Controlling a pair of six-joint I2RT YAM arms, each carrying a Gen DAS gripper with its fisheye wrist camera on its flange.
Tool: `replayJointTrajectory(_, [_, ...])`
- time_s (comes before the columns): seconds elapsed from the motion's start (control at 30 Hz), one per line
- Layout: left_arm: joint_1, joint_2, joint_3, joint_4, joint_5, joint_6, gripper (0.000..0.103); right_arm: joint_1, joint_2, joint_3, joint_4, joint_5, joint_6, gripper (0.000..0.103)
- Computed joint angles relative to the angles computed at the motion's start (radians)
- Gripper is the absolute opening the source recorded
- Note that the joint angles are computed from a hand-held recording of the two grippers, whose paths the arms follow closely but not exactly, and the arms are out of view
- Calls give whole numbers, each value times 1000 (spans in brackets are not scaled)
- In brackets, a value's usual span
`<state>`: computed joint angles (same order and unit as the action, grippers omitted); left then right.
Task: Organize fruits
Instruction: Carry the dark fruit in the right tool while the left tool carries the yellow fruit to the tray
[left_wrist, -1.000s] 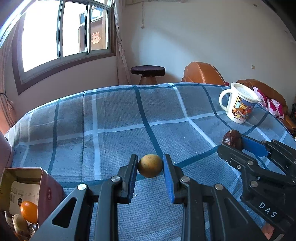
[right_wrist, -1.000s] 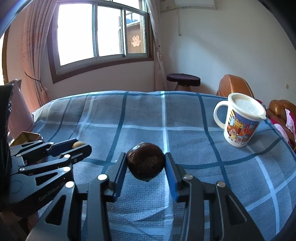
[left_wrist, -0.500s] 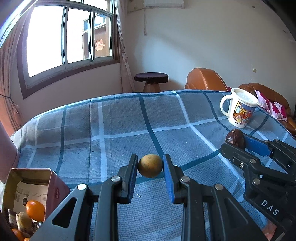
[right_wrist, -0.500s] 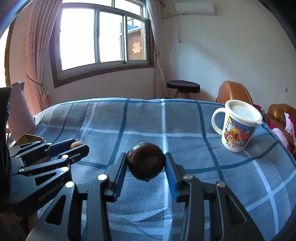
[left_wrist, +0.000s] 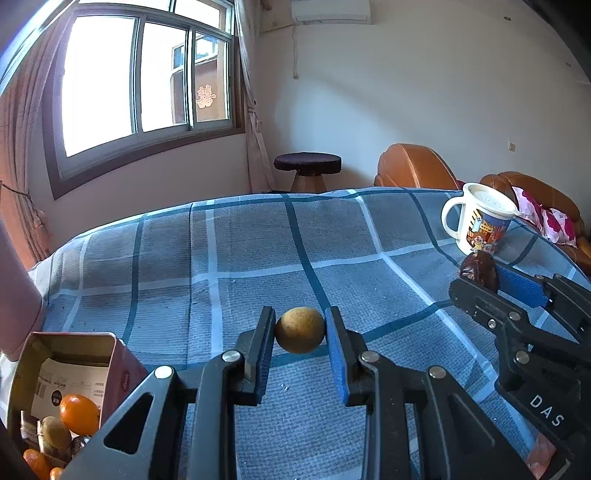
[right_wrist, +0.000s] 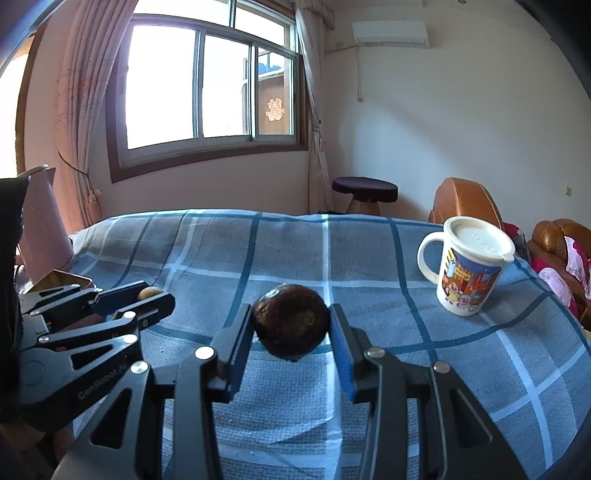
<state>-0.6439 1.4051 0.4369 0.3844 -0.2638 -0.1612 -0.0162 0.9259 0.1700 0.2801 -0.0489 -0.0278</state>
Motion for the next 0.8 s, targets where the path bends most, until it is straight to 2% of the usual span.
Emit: replayJointTrajectory(0.8, [-30, -98, -82, 32, -62, -14, 29, 71, -196, -79, -13, 45, -17, 44])
